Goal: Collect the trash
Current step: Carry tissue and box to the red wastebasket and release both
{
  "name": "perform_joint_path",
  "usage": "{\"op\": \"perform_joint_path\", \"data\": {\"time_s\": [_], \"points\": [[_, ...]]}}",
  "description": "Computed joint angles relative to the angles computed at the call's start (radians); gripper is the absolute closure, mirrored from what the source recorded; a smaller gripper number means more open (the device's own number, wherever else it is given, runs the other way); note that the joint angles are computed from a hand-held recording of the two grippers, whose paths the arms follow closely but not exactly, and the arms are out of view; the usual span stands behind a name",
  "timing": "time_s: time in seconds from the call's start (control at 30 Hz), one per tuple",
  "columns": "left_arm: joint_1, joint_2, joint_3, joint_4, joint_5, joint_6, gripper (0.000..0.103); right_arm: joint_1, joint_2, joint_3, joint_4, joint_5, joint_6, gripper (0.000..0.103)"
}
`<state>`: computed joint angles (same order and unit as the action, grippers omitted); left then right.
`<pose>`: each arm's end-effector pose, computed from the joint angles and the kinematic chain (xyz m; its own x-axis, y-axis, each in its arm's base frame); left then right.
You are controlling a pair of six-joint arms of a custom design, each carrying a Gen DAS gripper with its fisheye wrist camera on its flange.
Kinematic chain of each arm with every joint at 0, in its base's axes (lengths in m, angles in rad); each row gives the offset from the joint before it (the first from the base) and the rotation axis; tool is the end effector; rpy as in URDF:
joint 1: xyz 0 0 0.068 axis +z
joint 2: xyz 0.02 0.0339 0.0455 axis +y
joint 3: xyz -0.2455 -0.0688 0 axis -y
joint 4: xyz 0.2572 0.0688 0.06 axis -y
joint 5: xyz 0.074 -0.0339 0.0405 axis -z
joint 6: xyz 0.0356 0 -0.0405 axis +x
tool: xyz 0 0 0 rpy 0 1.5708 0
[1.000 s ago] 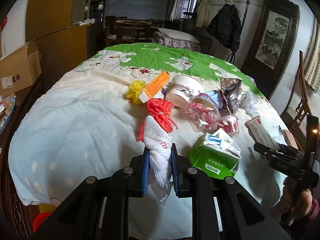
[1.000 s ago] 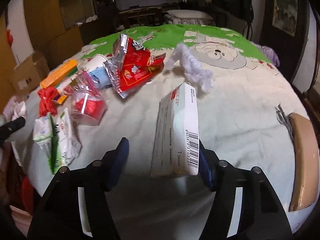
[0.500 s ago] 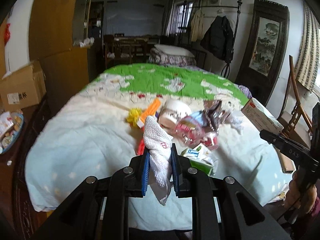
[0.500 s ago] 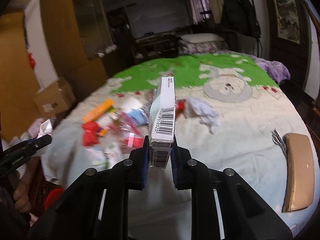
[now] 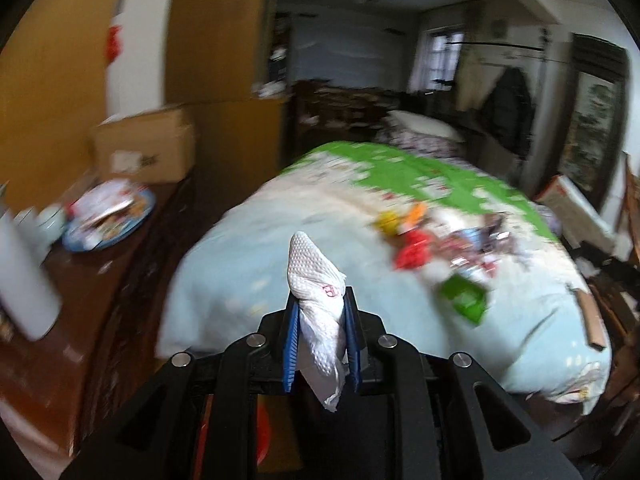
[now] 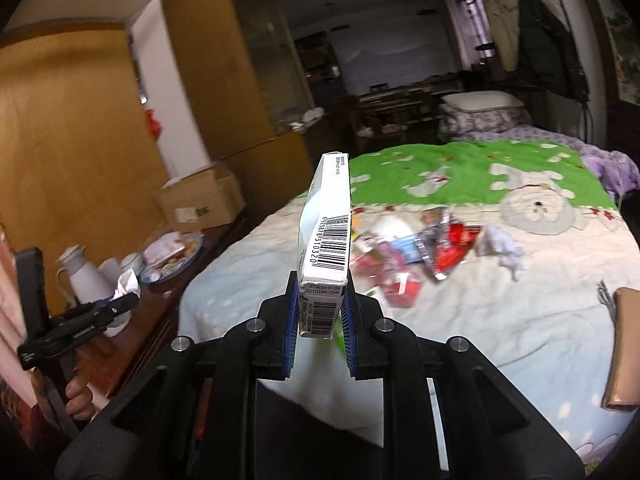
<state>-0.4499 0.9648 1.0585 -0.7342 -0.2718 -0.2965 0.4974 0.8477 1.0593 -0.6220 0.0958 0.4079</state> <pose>0.2000 -0.0860 0.3344 -0.5804 -0.0323 -0.8137 0.0580 0.9950 -0.0808 0.1745 0.0909 0.3666 -0.4797 0.1889 -0.8569 -0.2261 0.9170 0.3287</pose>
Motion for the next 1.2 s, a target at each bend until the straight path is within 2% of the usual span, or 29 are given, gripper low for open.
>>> {"op": "perform_joint_path", "data": {"time_s": [0.13, 0.17, 0.2, 0.23, 0.3, 0.4, 0.5, 0.63, 0.83, 0.93, 1.03, 1.13, 1.2], "points": [[0.191, -0.054, -0.105, -0.049, 0.081, 0.039, 0.078, 0.086, 0.074, 0.032, -0.003, 0.023, 0.016, 0.082], [0.241, -0.052, -0.132, -0.046, 0.111, 0.053, 0.069, 0.101, 0.102, 0.044, -0.002, 0.024, 0.018, 0.082], [0.298, -0.034, -0.165, -0.040, 0.142, 0.064, 0.055, 0.107, 0.129, 0.051, 0.005, 0.019, 0.016, 0.082], [0.335, -0.018, -0.188, -0.031, 0.162, 0.072, 0.051, 0.124, 0.161, 0.066, 0.008, 0.019, 0.017, 0.082], [0.426, 0.022, -0.234, -0.014, 0.229, 0.082, 0.033, 0.156, 0.219, 0.093, 0.013, 0.023, 0.014, 0.082], [0.538, 0.032, -0.283, 0.011, 0.311, 0.100, 0.022, 0.199, 0.348, 0.153, 0.026, 0.005, -0.006, 0.082], [0.579, 0.019, -0.299, 0.019, 0.274, 0.099, 0.010, 0.236, 0.454, 0.203, 0.032, -0.023, -0.025, 0.082], [0.602, -0.026, -0.308, 0.027, 0.205, 0.105, 0.006, 0.318, 0.637, 0.326, 0.017, -0.062, -0.059, 0.082], [0.676, -0.058, -0.337, 0.061, 0.197, 0.131, 0.006, 0.408, 0.888, 0.553, -0.041, -0.152, -0.118, 0.082], [0.725, -0.058, -0.355, 0.082, 0.209, 0.145, 0.006, 0.439, 1.033, 0.691, -0.082, -0.212, -0.143, 0.080], [0.808, -0.033, -0.362, 0.096, 0.262, 0.172, 0.006, 0.455, 1.209, 0.874, -0.155, -0.285, -0.170, 0.079], [0.868, 0.001, -0.366, 0.110, 0.311, 0.191, 0.006, 0.460, 1.386, 1.074, -0.263, -0.340, -0.186, 0.057], [0.877, 0.004, -0.366, 0.108, 0.318, 0.198, 0.006, 0.456, 1.410, 1.093, -0.271, -0.349, -0.170, 0.056]]}}
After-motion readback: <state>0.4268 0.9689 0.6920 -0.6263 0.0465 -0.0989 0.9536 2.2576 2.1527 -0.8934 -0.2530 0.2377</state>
